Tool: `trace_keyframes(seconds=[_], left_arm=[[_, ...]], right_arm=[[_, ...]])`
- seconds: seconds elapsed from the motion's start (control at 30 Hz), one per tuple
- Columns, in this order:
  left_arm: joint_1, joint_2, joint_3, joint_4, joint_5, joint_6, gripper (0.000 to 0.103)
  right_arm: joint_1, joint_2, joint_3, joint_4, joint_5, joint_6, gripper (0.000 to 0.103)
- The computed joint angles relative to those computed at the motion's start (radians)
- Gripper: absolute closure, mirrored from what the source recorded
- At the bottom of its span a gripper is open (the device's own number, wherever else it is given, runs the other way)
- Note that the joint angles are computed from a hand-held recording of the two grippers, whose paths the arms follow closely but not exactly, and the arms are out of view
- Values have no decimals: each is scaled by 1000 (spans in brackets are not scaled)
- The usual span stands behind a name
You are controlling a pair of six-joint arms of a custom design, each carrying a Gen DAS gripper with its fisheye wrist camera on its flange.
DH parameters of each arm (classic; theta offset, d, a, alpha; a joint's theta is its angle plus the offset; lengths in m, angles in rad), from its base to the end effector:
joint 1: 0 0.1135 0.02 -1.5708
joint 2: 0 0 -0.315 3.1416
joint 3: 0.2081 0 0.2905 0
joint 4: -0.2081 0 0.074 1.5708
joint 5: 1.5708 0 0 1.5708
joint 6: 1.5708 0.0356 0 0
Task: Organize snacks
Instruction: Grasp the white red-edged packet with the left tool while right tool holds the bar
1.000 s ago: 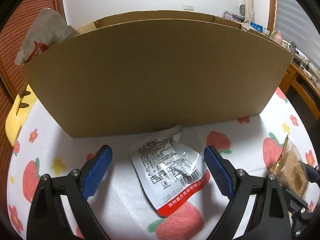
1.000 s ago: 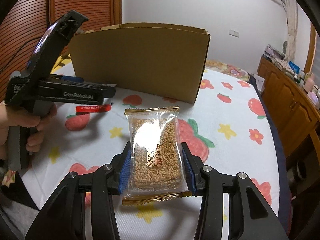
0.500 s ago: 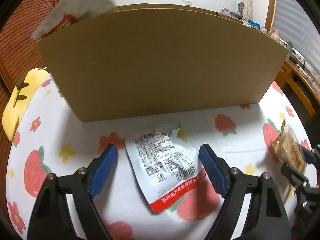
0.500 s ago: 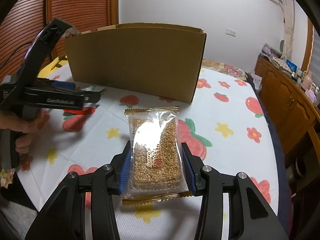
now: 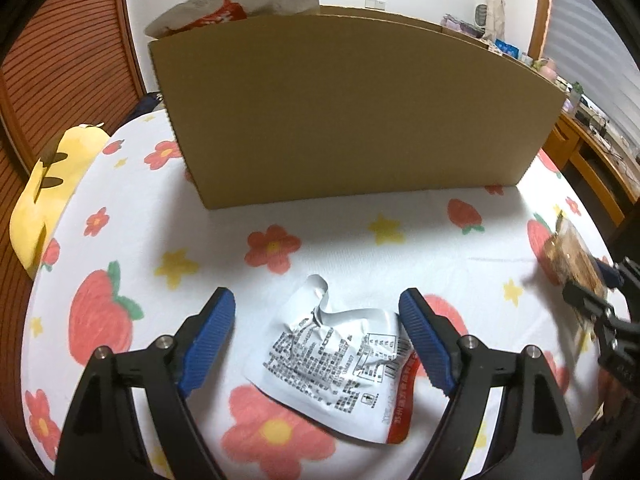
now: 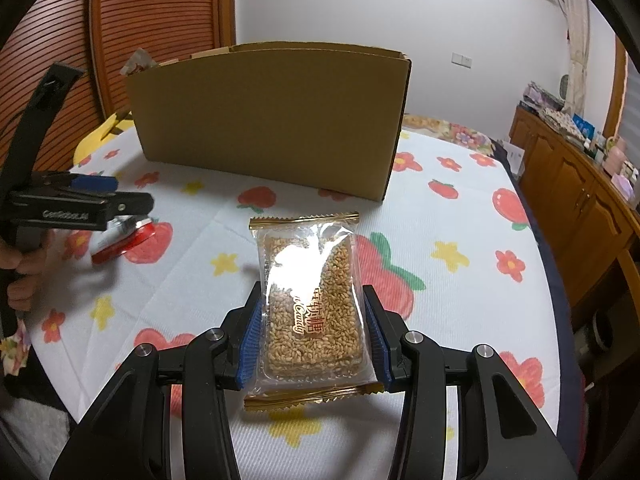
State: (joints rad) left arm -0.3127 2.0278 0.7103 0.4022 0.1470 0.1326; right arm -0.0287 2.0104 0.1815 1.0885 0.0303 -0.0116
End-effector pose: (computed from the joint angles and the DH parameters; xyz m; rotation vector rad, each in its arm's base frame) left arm 0.3361 -0.1141 0.0495 0.6106 2.4145 -0.2587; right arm 0.2203 -0.0074 0.0345 0.0352 2.3111 -0.0556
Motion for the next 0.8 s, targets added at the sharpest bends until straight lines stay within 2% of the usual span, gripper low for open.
trace_keyframes(seconds=[0.23, 0.5, 0.8], left_arm=[[59, -83, -88, 24, 75, 27, 17], [114, -125, -159, -39, 177, 68, 21], [52, -77, -102, -83, 196, 34, 24]], right_arm=[[-5, 1, -2, 3, -6, 4, 57], [-7, 3, 0, -1, -4, 2, 57], [-9, 4, 1, -2, -6, 0, 57]])
